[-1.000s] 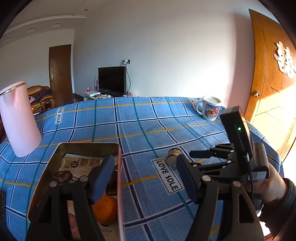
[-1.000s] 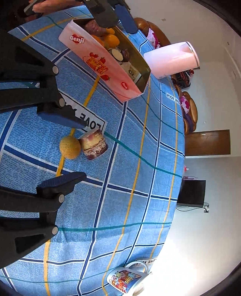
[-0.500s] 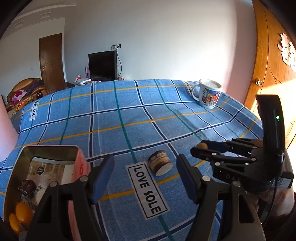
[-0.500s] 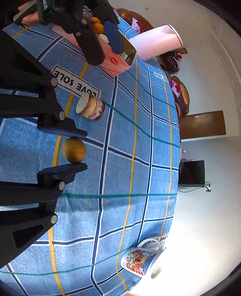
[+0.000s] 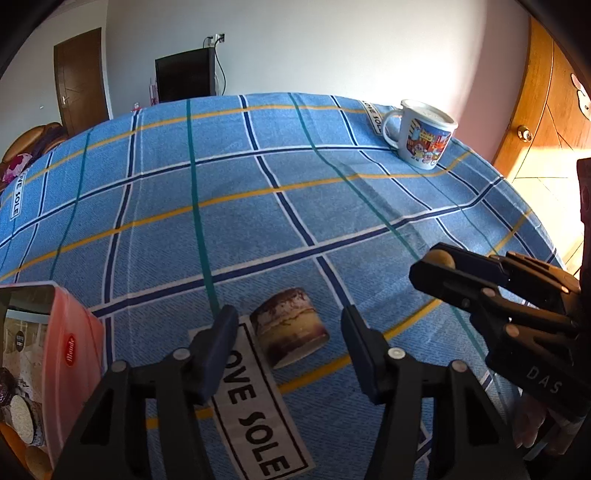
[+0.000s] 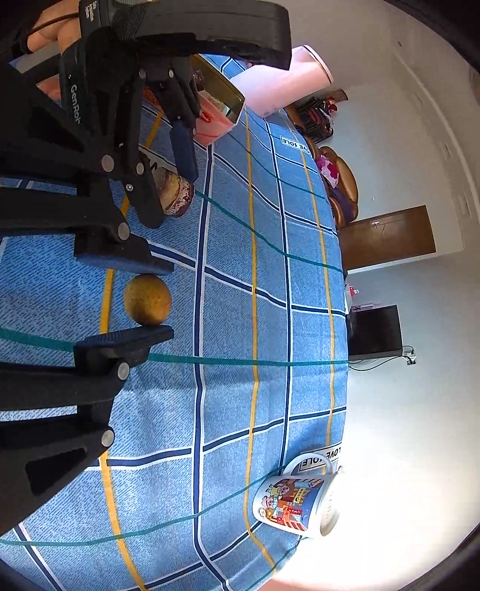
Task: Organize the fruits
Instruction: 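Grasp a small round jar with the left tool while the right tool grasps a small yellow fruit, then carry the jar and yellow fruit toward the pink tin box with both tools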
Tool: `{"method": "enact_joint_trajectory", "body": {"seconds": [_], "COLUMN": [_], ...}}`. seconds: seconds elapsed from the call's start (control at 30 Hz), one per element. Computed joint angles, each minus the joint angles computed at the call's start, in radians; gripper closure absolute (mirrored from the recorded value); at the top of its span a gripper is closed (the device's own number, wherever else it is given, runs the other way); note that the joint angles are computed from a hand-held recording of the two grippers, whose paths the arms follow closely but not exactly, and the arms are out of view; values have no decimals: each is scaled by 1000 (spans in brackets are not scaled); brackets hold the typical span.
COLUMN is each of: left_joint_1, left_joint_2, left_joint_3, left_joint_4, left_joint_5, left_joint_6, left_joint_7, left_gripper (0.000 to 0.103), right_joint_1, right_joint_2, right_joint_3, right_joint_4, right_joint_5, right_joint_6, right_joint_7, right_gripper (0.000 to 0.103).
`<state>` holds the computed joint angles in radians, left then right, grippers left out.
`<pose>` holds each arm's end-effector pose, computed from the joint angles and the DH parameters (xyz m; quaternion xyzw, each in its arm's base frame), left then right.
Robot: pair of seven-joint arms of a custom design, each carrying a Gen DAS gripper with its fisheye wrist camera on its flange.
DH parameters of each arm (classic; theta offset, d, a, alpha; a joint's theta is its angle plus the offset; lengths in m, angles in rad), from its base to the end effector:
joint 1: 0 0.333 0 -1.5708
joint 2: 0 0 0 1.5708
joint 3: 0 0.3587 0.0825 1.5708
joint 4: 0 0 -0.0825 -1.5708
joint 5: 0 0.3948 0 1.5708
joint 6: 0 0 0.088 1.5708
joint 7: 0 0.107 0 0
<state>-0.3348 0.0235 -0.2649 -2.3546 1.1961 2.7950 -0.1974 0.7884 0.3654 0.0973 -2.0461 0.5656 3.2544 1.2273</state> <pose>0.4100 -0.3323 0.3796 -0.6976 0.6299 -0.2735 0.2043 0.4613 0.4708 0.3827 -0.8139 0.4198 -0.1053 0.3875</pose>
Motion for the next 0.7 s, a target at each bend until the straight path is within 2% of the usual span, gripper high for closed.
{"method": "enact_joint_trajectory", "body": {"seconds": [0.1,0.17,0.27,0.37,0.7], "left_joint_1": [-1,1,3,5,-16], "left_joint_2": [-3,-10,-30,-50,-117], "left_joint_3": [0,1,-1,-9,-50], "left_joint_4": [-2,-7,-16,-23,-54], "left_joint_5": [12,35,127,214,343], "left_joint_6": [-1,8,12,6,-124], "left_joint_7": [-14,-39,-134,-223,-364], "left_gripper": [61,61,61,61,61], "right_joint_1": [-24,-46,-137,-156,-290], "right_joint_2": [-1,-2,-3,-3,1], "right_joint_3": [28,55,164,192,336], "right_joint_4": [-2,-5,-21,-30,-73], "right_joint_5": [-2,-2,-3,-4,-105], "right_joint_6": [2,15,64,94,196], "right_joint_7": [-10,-23,-58,-76,-38], "right_gripper": [73,73,73,73,73]}}
